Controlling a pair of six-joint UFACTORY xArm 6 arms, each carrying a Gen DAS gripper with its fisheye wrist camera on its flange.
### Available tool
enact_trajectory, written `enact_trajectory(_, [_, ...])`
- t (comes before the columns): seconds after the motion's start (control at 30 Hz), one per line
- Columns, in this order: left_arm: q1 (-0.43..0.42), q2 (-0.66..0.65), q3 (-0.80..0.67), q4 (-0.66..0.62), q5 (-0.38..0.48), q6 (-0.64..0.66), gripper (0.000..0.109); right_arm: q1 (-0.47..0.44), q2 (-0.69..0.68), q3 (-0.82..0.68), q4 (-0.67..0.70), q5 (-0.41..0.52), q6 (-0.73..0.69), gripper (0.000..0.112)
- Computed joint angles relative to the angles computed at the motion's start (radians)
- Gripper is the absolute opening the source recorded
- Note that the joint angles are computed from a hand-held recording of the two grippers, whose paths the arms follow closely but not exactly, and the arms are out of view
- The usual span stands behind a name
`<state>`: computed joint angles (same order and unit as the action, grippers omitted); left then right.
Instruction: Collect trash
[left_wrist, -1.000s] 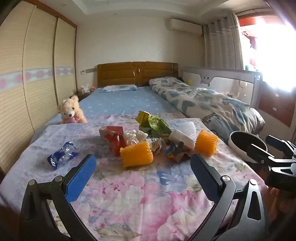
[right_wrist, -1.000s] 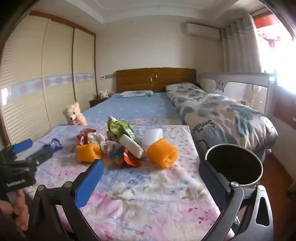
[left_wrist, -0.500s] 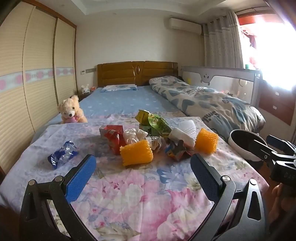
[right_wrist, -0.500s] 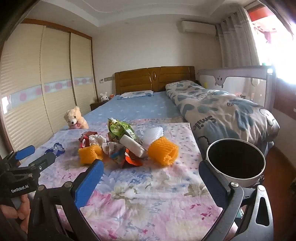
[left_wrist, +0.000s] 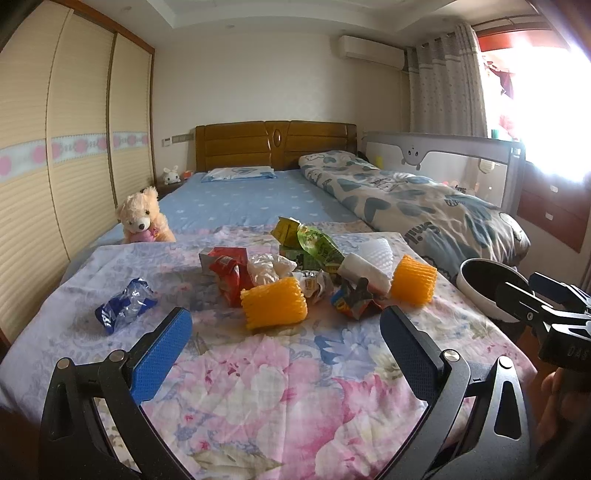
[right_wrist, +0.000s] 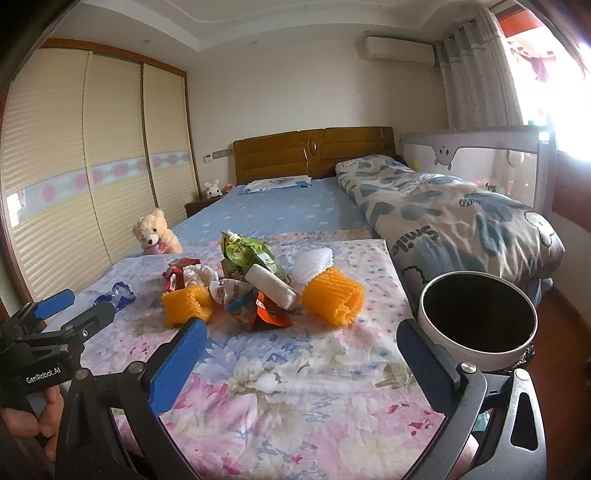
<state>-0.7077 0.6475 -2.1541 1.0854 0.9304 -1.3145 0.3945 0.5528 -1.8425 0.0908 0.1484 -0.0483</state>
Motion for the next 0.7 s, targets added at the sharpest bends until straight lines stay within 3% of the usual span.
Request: enact_trajectory(0.7, [-0.001, -0.018, 0.035, 0.006, -0.009, -0.019, 0.103, -0.002, -0.001, -0.009, 0.037, 0.018, -0.035, 0.103])
